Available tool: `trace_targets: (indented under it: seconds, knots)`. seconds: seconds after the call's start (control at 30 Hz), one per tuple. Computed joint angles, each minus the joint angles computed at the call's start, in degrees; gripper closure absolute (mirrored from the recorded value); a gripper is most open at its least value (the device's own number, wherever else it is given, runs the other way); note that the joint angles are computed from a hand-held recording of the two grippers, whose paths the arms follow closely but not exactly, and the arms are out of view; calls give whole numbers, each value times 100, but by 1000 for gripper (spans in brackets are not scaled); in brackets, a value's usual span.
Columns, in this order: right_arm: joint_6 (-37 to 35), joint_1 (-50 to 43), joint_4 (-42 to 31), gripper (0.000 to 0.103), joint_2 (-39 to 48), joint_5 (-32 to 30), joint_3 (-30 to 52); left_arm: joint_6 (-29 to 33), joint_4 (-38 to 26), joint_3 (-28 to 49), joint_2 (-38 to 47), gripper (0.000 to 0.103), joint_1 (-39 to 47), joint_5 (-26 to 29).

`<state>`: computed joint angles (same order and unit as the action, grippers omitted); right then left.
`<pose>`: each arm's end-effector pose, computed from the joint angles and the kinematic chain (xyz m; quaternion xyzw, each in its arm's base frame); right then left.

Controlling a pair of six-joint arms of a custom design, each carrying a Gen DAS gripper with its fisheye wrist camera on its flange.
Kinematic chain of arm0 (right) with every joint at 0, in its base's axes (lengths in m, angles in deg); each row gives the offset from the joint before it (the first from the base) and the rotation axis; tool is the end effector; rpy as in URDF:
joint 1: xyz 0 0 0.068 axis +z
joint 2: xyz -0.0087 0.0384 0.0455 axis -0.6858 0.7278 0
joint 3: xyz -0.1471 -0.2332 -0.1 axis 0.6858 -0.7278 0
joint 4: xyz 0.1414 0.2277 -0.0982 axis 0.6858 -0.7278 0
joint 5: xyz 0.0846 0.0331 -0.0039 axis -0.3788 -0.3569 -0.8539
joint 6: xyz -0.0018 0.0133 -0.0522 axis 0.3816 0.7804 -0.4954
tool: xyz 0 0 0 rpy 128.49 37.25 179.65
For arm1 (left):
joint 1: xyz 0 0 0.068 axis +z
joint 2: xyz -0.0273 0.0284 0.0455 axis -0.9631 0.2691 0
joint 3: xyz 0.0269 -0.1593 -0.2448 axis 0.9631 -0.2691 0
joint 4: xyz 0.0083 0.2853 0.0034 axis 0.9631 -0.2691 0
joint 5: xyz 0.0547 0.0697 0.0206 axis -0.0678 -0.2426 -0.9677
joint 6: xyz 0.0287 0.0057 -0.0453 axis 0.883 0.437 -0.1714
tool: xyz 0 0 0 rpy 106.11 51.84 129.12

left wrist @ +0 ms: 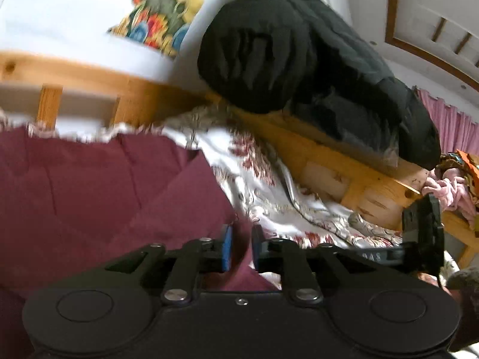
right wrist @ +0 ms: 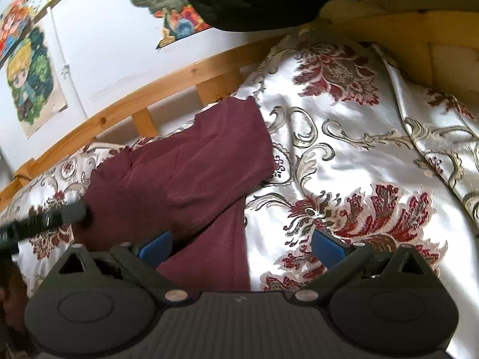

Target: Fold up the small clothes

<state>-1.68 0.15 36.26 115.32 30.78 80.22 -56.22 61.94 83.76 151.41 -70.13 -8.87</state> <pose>0.2184 0.1958 0.1137 -0.0182 0.8630 0.2319 0.4484 0.2363 -0.0045 0.1082 0.1008 0.7912 -0.2881 0.5299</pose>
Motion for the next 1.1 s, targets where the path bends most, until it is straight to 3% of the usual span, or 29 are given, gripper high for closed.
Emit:
trace_targets:
  seconds: [0.07,0.13,0.27,0.33,0.57,0.67,0.7,0.83,0.97,1.0,1.03,1.1]
  knots:
    - [46,5,-20,2,21,41,53,64,-268,-61,-94,71,128,226]
    - [28,21,-13,2,34,80,102,199,-792,-1,-257,52,266,528]
    - [-115,105,-192,1,188,19,354,398,-1567,98,-604,40,626,839]
    - [-194,186,-367,1,360,-63,548,335,-1674,122,-781,33,824,535]
    - [-705,539,-1020,1,838,-244,1161,15,-1801,590,-544,28,1915,-1223]
    - [-838,585,-1008,1,868,-225,1303,-268,-2071,1029,-91,34,2459,-1403]
    - [-897,579,-1076,1,884,-234,1408,-386,-2184,1186,92,41,2640,-1348]
    - [-1174,422,-1646,1,1106,-624,2227,-612,-2473,1657,687,60,3132,-698]
    - [-1544,249,-2281,3,1789,-1289,3710,-868,-2467,1898,1109,75,3281,46]
    - [-1600,234,-2462,4,2011,-1432,4137,-939,-2382,1890,1204,83,3286,136]
    - [-1647,229,-2644,7,2267,-1580,4612,-1036,-2328,1900,1264,90,3289,165]
    - [-1704,292,-3059,12,2867,-1808,5711,-1375,-1986,1830,1369,93,3205,-21]
